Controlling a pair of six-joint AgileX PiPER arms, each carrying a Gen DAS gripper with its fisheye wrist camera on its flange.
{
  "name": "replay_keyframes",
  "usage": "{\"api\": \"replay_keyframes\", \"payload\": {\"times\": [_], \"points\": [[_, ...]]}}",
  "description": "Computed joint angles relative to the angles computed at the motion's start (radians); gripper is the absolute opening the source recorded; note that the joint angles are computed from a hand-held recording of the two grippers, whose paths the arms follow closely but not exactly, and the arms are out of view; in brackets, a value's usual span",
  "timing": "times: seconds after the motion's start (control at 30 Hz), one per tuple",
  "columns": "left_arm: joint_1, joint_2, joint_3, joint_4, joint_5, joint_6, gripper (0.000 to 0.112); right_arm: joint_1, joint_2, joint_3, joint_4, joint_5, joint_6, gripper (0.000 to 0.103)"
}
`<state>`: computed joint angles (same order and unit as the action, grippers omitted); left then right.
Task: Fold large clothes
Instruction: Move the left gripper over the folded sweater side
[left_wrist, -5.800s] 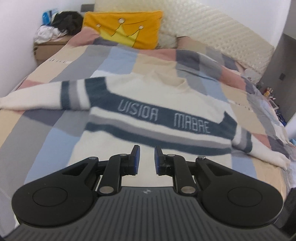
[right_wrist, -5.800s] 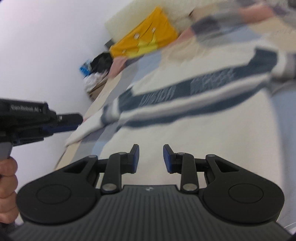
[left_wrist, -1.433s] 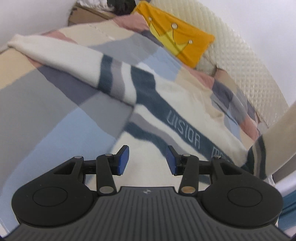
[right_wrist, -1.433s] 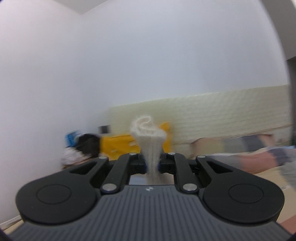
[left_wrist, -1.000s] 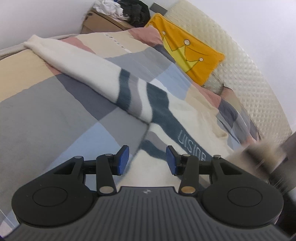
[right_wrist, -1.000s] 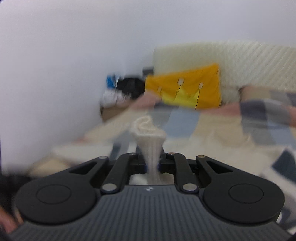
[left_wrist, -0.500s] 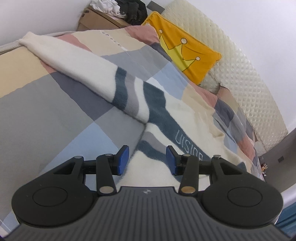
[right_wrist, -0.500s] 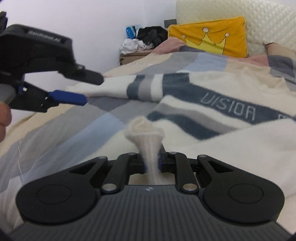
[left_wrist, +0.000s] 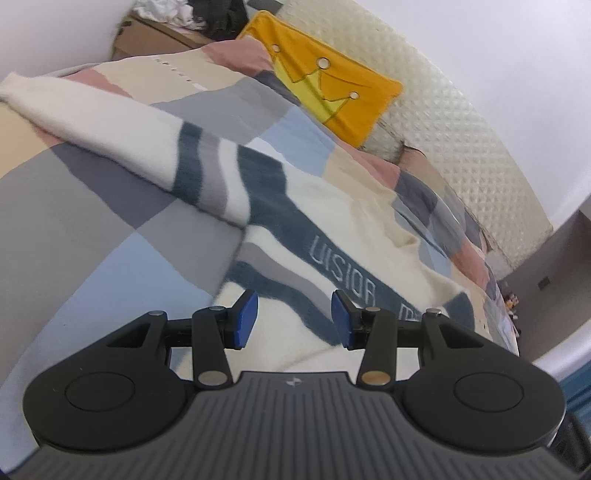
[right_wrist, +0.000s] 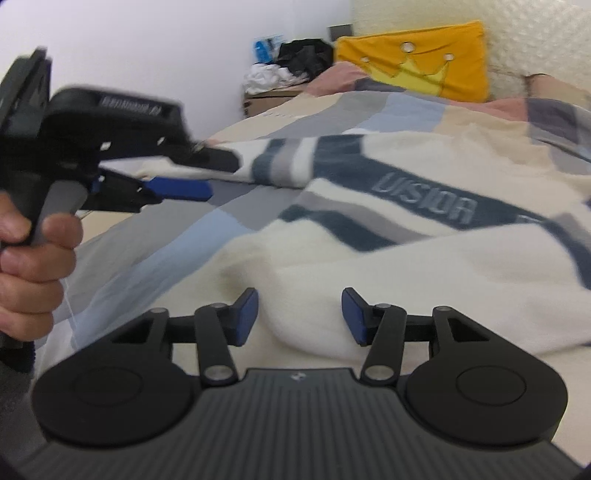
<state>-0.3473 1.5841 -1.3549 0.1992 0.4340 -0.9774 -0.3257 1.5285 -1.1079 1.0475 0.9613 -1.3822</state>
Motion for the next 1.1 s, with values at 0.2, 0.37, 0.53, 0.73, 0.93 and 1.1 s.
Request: {"api": "replay_keyframes", "payload": {"times": [0.2, 0.37, 0.53, 0.73, 0.93, 1.1], "points": [[-0.048, 0.024, -0.023, 0.037, -0.014, 0.010, 0.050, -0.134, 0.041, -0.066, 0.073, 0.025, 0.025, 0.053], [-0.094, 0.059, -0.050, 0.019, -0.013, 0.063, 0.050, -0.147, 0.091, -0.128, 0.131, -0.079, -0.004, 0.053], [-0.150, 0.108, -0.095, 0.048, 0.024, 0.071, 0.045, -0.108, 0.253, -0.287, 0.149, -0.265, 0.044, 0.052], [-0.175, 0.138, -0.129, 0.089, 0.069, 0.054, 0.041, -0.079, 0.463, -0.531, 0.069, -0.434, 0.248, 0.051], [-0.184, 0.210, -0.213, 0.114, 0.166, 0.052, 0.037, -0.062, 0.589, -0.688, -0.010, -0.525, 0.278, 0.046], [-0.179, 0.271, -0.278, 0.068, 0.218, 0.090, 0.036, -0.119, 0.752, -1.054, -0.288, -0.215, 0.676, 0.046]]}}
